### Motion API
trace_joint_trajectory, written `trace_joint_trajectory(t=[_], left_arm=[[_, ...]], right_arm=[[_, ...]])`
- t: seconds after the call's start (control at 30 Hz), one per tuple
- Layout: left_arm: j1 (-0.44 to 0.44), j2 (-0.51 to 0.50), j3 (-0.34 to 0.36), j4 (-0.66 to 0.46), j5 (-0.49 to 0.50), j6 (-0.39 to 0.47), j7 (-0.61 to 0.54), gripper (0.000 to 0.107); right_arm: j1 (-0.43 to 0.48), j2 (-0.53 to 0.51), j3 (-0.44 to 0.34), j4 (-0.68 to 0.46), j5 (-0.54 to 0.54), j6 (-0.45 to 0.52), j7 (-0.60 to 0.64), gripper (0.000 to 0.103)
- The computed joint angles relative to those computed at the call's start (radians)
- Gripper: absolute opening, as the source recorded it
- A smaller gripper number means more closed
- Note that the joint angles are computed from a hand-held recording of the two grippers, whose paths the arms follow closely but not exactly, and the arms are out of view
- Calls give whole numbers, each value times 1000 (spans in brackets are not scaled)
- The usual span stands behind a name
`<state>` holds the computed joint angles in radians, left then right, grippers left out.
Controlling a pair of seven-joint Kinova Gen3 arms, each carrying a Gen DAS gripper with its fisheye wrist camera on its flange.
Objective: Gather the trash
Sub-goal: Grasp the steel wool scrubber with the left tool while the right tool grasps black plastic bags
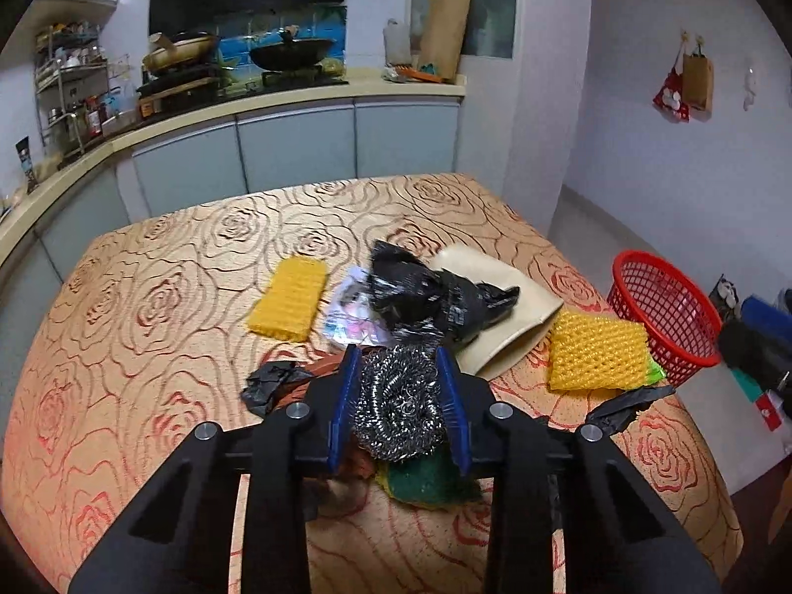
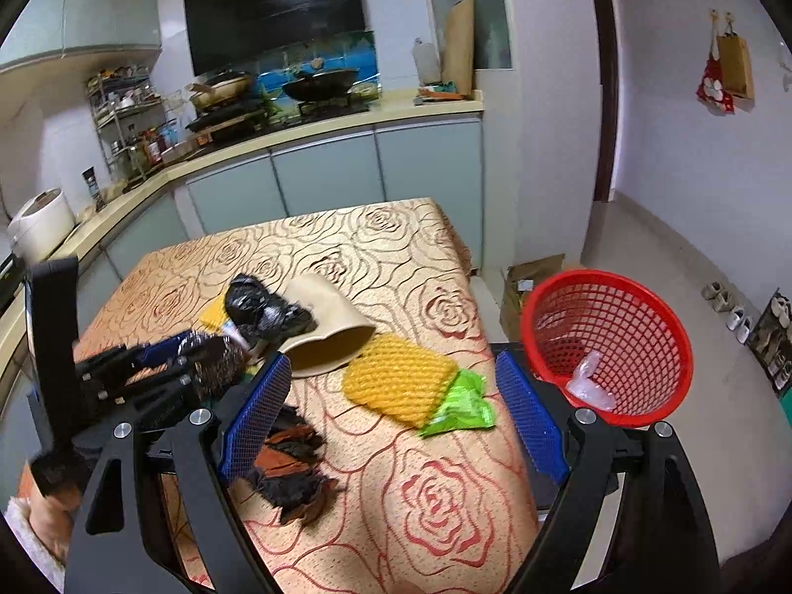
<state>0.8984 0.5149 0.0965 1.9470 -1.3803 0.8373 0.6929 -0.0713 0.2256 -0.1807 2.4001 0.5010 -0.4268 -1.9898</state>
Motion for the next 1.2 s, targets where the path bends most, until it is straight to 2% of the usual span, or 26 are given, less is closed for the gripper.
trace_joint_trajectory(t=[0.3, 0.5, 0.7, 0.83, 0.9, 0.97, 1.03, 1.2], left_arm=[[32, -73, 31, 81, 30, 129, 85, 28], [45, -108, 75, 120, 49, 216, 125, 28], [39, -126, 101, 141, 59, 250, 146, 28], [33, -130, 110, 142, 64, 261, 145, 28], [32, -129, 112, 142, 65, 264, 146, 28], [31, -129, 114, 142, 65, 265, 149, 28], [34, -124, 115, 137, 68, 272, 145, 28], [43, -116, 114, 121, 76, 289, 127, 28]], right_arm=[[-45, 26, -42, 3, 33, 24, 0, 82], [-92, 87, -66, -23, -14, 66, 40, 82], [-165, 142, -48, -46, -135, 95, 150, 81], [-151, 168, -72, -65, -158, 125, 180, 63], [-123, 175, -100, -68, -149, 134, 182, 56], [-129, 168, -95, -58, -164, 126, 199, 51], [-136, 160, -88, -49, -181, 117, 215, 49], [-68, 124, -135, -26, -133, 98, 181, 48]])
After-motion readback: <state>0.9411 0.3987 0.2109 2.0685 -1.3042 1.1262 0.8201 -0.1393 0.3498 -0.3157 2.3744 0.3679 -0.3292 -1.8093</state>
